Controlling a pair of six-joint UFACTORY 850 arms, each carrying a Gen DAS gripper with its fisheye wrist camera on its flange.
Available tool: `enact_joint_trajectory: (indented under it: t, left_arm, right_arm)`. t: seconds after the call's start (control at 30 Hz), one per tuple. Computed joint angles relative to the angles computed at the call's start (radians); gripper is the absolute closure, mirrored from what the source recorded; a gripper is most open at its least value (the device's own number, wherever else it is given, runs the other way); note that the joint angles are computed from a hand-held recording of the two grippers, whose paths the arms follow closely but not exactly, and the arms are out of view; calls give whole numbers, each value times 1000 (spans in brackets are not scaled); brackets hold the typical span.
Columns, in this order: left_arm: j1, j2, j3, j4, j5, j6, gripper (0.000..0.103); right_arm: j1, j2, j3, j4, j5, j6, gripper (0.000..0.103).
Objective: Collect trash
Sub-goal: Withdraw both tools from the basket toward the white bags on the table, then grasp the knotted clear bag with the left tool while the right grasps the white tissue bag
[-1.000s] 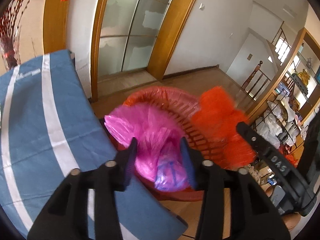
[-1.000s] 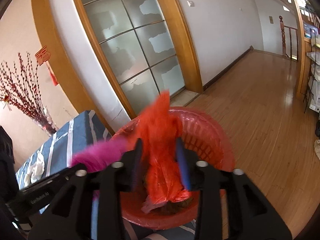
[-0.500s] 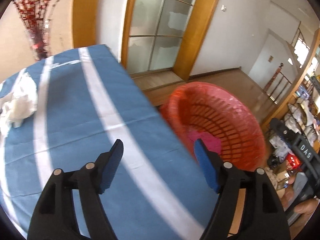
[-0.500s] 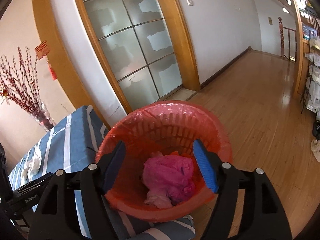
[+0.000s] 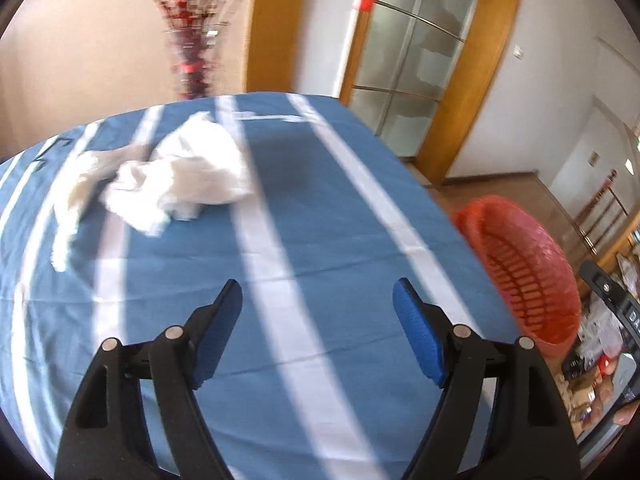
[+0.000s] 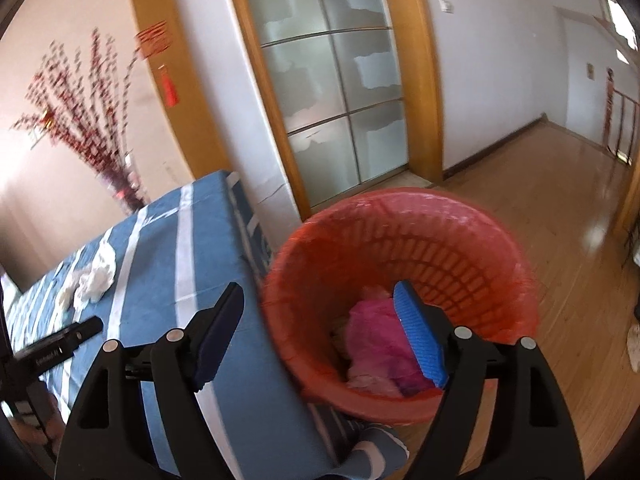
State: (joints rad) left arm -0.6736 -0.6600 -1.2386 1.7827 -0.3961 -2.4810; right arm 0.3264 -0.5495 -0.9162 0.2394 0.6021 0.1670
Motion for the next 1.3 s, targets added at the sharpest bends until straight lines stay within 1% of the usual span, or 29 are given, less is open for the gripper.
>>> enact_joint_trajectory:
  t: [0.17,0.27,0.37,0.47,0.57,0.67,0.7,0.8,0.9,0.93,0.97,1.0,1.07,1.13,1.2,1.3]
  left_arm:
    - [59,64,90,-66,-94,27,26]
    - [123,97,132,-104,-142,14,26]
    - [201,104,147,-154,-159,35,27]
    - [252,89,132,-209,-149,102,29]
    - [291,65,111,-217,-116,133,30]
    - [311,39,88,-248,-102,186,32]
    - [315,32,82,-247,-91,187,34]
    - [331,15,75,-214,-48,166,35]
    - [337,13,79,-160,-10,112,42]
    - [337,11,79,-149,-10,102,44]
    - [339,10,79,-137,-10,93,51]
    - [341,12,81,-114,-5,72,56]
    - [349,17,90,-71,13,32,73]
    - [359,32,109,-19,24,-23,76]
    - [361,43,122,-15,6,-26,78]
    - [374,65,143,-21,-17,-21,79]
  right_arm:
    - [40,-14,-34,-21,-32,-24,25]
    - [67,-29,-62,-8,-53,-57,25]
    - [98,-53,-101,30,-74,-98,22]
    - [123,-79,-145,24,-106,-107,22]
    - [150,-109,-194,-22,-141,-88,22]
    - [175,-138,-242,-53,-173,-86,22]
    - [185,-147,-258,-64,-182,-88,22]
    - [208,-170,-298,-84,-206,-102,22]
    - [224,-191,-336,-110,-231,-90,22]
    - [228,-198,-348,-122,-239,-81,22]
    - [232,-206,-362,-134,-246,-71,22]
    - [235,-211,-371,-146,-250,-61,22]
    - [242,-225,-397,-187,-261,-25,22]
    - [249,-238,-422,-231,-271,16,22]
    - [254,-255,-454,-291,-282,71,22]
    - [264,-296,-526,-408,-311,178,22]
